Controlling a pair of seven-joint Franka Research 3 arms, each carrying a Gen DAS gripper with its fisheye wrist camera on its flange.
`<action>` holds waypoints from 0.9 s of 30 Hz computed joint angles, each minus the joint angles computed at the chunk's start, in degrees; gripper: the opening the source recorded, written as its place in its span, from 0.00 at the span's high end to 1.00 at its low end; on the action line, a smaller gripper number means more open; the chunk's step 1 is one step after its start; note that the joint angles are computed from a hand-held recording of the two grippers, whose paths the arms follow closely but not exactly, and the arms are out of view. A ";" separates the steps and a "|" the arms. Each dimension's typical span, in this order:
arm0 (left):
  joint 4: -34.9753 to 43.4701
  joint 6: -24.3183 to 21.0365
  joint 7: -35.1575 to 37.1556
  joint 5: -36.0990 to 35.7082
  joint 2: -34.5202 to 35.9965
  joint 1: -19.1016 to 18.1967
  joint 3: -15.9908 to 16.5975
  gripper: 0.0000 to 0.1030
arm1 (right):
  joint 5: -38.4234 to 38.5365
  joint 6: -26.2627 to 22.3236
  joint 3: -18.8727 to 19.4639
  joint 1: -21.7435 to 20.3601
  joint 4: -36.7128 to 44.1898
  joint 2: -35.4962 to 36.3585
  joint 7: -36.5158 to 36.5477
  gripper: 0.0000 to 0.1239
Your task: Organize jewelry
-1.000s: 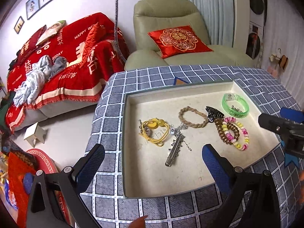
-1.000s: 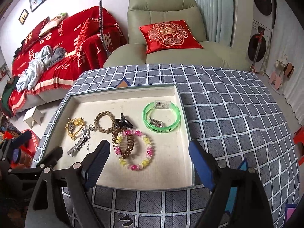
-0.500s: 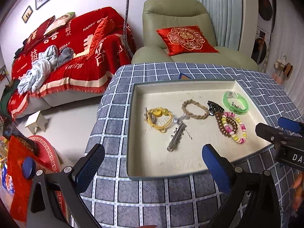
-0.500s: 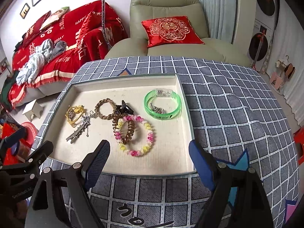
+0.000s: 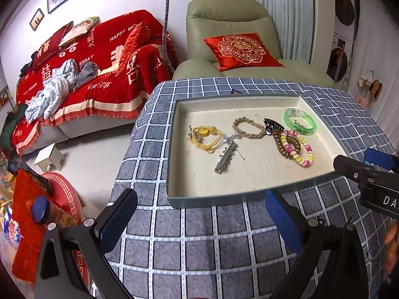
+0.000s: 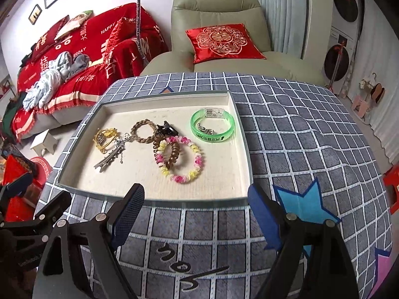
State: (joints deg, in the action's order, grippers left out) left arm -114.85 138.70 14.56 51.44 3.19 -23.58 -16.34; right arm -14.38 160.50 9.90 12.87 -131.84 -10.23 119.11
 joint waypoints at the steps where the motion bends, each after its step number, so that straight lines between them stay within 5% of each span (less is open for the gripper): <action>1: -0.43 -0.04 -0.34 0.24 -0.39 -0.08 -0.06 0.00 | -0.48 0.38 0.20 -0.12 -0.64 -0.61 0.57 0.30; 27: -9.43 -0.90 -7.59 0.34 -9.56 -0.17 -4.30 0.00 | -3.88 4.08 11.35 -8.82 -13.60 -16.37 8.23 0.30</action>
State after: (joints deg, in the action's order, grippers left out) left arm -124.28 137.80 6.97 51.77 -6.37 -23.75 -20.64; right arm -18.26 164.59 21.25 4.04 -145.45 -26.60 127.34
